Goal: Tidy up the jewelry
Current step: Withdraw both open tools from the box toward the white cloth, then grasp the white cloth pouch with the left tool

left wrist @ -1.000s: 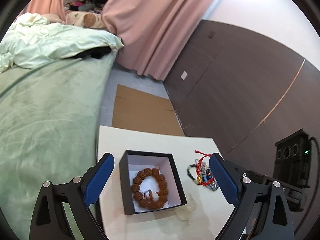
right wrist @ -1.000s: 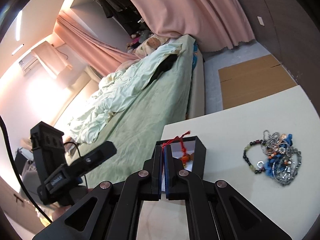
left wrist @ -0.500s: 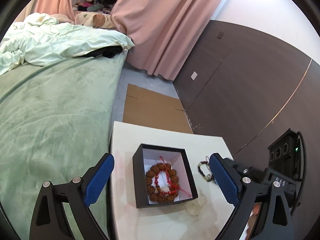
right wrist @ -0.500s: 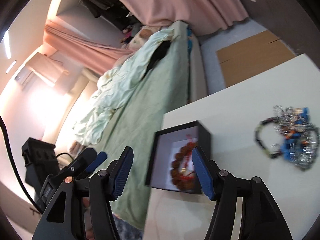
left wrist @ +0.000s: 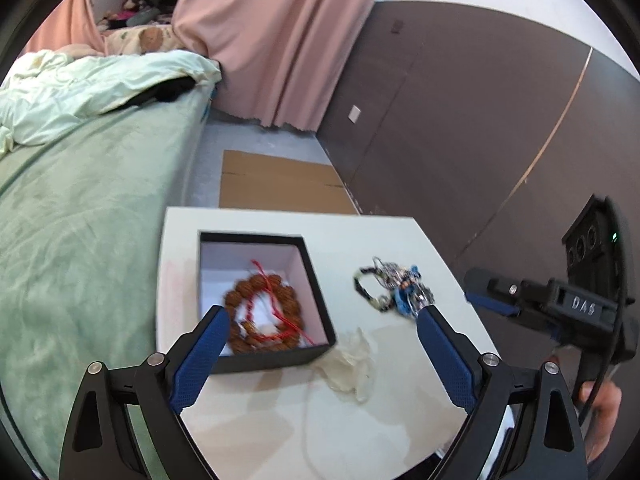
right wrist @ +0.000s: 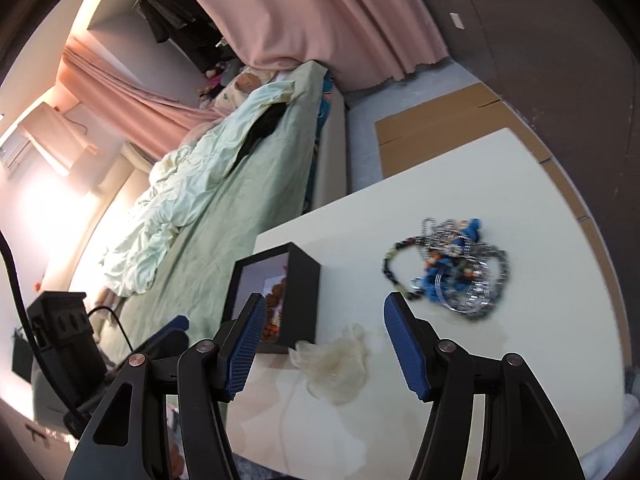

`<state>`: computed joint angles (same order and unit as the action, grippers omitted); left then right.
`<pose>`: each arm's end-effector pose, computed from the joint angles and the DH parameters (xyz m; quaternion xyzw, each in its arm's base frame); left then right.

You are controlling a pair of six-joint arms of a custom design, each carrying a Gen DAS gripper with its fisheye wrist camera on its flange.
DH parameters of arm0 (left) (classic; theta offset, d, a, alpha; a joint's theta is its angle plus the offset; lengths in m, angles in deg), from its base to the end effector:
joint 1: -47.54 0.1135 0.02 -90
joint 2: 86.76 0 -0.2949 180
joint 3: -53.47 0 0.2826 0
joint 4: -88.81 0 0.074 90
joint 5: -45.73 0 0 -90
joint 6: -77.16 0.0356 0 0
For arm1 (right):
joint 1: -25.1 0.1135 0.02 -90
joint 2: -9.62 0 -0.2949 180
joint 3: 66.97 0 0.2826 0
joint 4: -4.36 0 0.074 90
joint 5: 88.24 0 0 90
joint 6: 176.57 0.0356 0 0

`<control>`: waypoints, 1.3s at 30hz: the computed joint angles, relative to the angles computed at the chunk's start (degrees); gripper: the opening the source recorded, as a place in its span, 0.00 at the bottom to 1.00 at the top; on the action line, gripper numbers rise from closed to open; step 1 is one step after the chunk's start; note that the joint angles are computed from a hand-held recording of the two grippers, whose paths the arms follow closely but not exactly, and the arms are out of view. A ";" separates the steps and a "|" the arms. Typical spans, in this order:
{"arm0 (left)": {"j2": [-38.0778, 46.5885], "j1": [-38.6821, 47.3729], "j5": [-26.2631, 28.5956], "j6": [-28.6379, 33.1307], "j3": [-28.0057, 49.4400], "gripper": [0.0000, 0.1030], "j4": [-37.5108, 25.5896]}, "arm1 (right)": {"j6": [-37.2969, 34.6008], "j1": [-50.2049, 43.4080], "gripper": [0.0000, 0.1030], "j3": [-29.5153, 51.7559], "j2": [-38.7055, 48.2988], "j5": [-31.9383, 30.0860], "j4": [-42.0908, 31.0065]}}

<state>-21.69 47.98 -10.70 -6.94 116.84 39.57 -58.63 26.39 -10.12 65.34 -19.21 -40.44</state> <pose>0.2436 -0.0178 0.2920 0.1394 0.8967 -0.2541 0.3346 0.2137 0.0176 0.2887 0.1387 0.8962 0.2595 0.3321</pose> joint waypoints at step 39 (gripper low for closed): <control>-3.70 -16.97 -9.23 -3.65 -9.34 0.00 9.35 | -1.18 -21.83 0.60 -6.49 -1.63 -12.74 0.11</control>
